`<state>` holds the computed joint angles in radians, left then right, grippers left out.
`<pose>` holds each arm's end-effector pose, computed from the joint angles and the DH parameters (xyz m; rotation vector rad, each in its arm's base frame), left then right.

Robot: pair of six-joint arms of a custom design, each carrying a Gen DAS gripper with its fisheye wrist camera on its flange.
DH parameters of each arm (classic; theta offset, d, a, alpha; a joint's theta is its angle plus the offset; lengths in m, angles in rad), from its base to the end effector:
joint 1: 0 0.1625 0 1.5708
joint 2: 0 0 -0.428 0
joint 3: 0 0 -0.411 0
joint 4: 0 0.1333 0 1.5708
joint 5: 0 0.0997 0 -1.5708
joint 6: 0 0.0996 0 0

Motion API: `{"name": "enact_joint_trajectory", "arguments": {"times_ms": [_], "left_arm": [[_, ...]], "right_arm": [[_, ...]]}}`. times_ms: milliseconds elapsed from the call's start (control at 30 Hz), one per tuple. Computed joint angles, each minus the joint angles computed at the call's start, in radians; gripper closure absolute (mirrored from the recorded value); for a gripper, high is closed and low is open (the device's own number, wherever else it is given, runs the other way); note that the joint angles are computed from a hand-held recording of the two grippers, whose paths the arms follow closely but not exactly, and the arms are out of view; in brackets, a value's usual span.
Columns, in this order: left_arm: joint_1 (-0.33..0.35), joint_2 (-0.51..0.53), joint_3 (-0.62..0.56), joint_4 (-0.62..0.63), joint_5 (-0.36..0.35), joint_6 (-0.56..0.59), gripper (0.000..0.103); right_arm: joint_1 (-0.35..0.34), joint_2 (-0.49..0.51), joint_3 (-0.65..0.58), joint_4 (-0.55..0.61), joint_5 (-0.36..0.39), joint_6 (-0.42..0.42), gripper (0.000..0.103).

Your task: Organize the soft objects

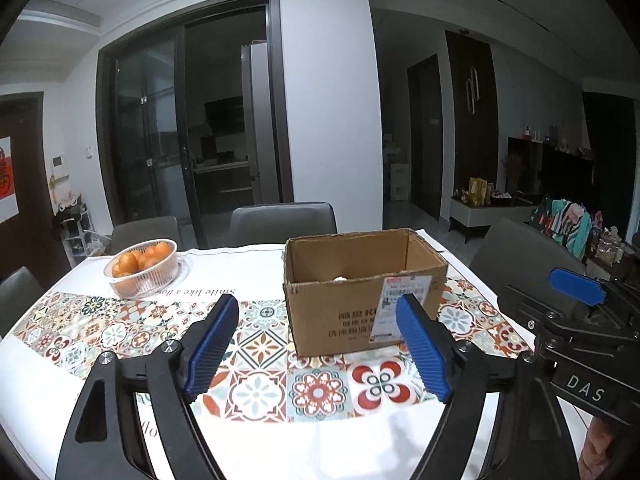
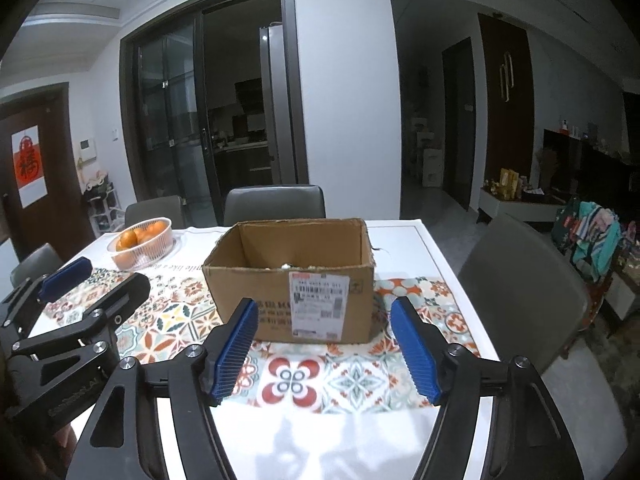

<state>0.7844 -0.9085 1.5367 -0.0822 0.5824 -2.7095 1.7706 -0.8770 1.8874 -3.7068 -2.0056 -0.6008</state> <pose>-0.2652 -0.5705 0.1448 0.6493 1.9930 -1.3012 0.2119 -0.5862 0.1945 0.5780 -2.1568 1.2699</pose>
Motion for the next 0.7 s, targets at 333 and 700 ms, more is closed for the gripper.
{"name": "enact_joint_trajectory", "arguments": {"times_ms": [333, 700], "left_arm": [[-0.077, -0.079, 0.158, -0.075, -0.07, -0.015, 0.013], [-0.133, -0.107, 0.231, -0.026, -0.109, -0.136, 0.003]], "right_arm": [[0.018, -0.058, 0.152, -0.137, -0.016, -0.025, 0.029], [0.023, -0.1, 0.24, -0.196, -0.007, -0.002, 0.028]]}}
